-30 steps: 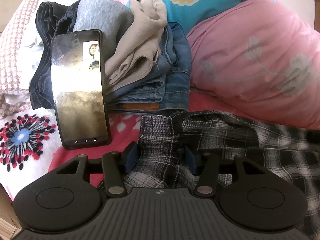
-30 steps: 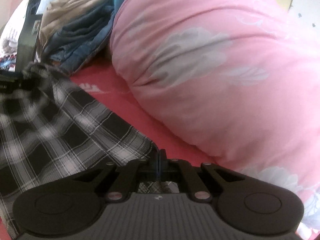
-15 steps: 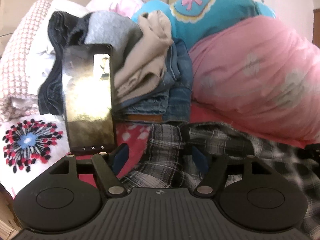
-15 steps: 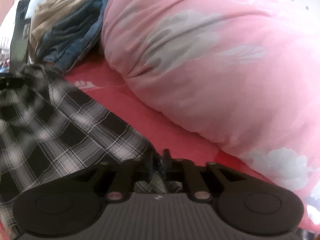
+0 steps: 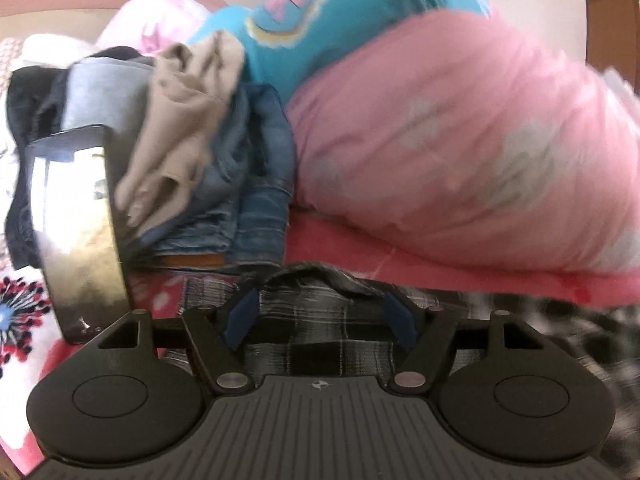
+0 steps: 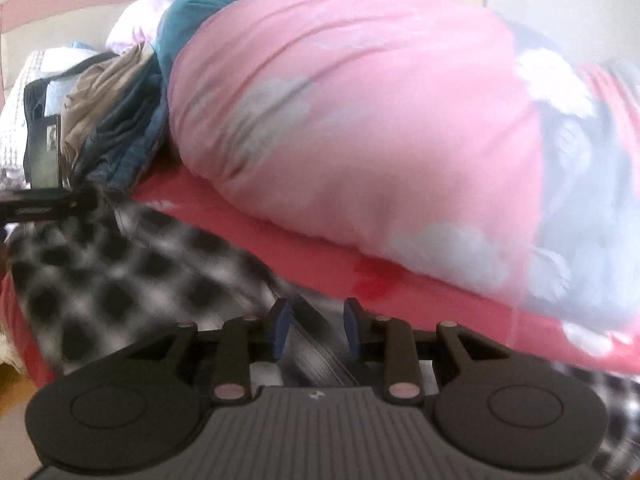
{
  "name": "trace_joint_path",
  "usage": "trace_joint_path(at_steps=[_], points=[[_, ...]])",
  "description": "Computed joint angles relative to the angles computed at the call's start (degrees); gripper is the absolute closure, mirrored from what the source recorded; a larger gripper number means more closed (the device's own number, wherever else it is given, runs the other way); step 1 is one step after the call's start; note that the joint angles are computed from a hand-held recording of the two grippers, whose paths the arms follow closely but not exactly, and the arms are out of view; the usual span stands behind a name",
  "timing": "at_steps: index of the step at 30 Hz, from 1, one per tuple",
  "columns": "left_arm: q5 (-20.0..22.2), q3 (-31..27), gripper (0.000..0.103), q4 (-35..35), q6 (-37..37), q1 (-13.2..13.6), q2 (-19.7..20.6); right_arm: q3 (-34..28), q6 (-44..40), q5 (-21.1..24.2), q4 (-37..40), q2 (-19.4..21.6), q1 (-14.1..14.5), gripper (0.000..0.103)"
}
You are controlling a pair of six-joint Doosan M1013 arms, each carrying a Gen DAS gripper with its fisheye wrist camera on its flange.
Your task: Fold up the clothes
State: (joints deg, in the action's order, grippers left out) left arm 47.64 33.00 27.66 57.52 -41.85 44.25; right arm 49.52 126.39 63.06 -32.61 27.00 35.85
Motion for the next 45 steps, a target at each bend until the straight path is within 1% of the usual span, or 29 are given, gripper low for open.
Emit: trace_joint_path(at_steps=[2,5,10,15,16,17,19,22,26,32,34,40,43,45], points=[[2.20,-2.28,0.033,-0.79,1.26,0.07,1.36,1.40,-0.26,0.85,0.03,-1.11,-0.14,0.072],[4.38,-4.34,0.033,-1.18,2.15,0.16,2.59,3.23,-1.31,0.63,1.97,-2.46,-1.06,0.072],[6.25,-6.31,0.033,-0.75,3.01,0.03,3.68,5.18,-4.34,-0.74,8.45,-3.33,-3.29,0.072],[7.12,-7.04,0.033,-0.24,3.39,-0.14,4.03,4.82,-9.94,1.18,15.32,-2.60,-5.08,0.075],[7.26,-7.15,0.033,-0.15,3.39,-0.17,4.09,4.46,-11.03,1.93,16.41,-2.37,-5.31,0.080],[7.26,-7.14,0.033,-0.03,3.39,-0.19,4.10,3.96,-12.04,2.86,17.38,-2.08,-5.48,0.090],[7.21,-7.03,0.033,0.19,3.39,-0.23,4.07,3.28,-12.24,3.23,15.43,-1.89,-4.93,0.101],[6.95,-6.70,0.033,0.36,3.38,-0.23,3.95,2.35,-12.08,3.35,11.37,-1.69,-3.83,0.102],[6.42,-6.14,0.033,0.05,3.18,-0.08,3.65,0.61,-11.05,4.32,2.55,-1.32,-2.46,0.102],[6.27,-5.94,0.033,0.04,3.18,-0.03,3.53,-3.50,-14.79,7.05,-3.36,1.49,-2.94,0.102],[6.34,-6.02,0.033,0.14,3.41,-0.06,3.59,-3.86,-16.03,7.84,-3.37,2.23,-3.39,0.102],[6.51,-6.32,0.033,-0.01,4.38,-0.06,3.80,-3.74,-17.17,9.90,1.52,4.06,-5.25,0.102],[6.75,-6.73,0.033,0.04,4.87,-0.10,4.08,-2.26,-14.90,8.55,3.81,3.49,-6.35,0.102],[7.03,-7.10,0.033,0.21,5.05,-0.16,4.29,-1.25,-11.47,7.07,6.67,2.65,-7.58,0.097]])
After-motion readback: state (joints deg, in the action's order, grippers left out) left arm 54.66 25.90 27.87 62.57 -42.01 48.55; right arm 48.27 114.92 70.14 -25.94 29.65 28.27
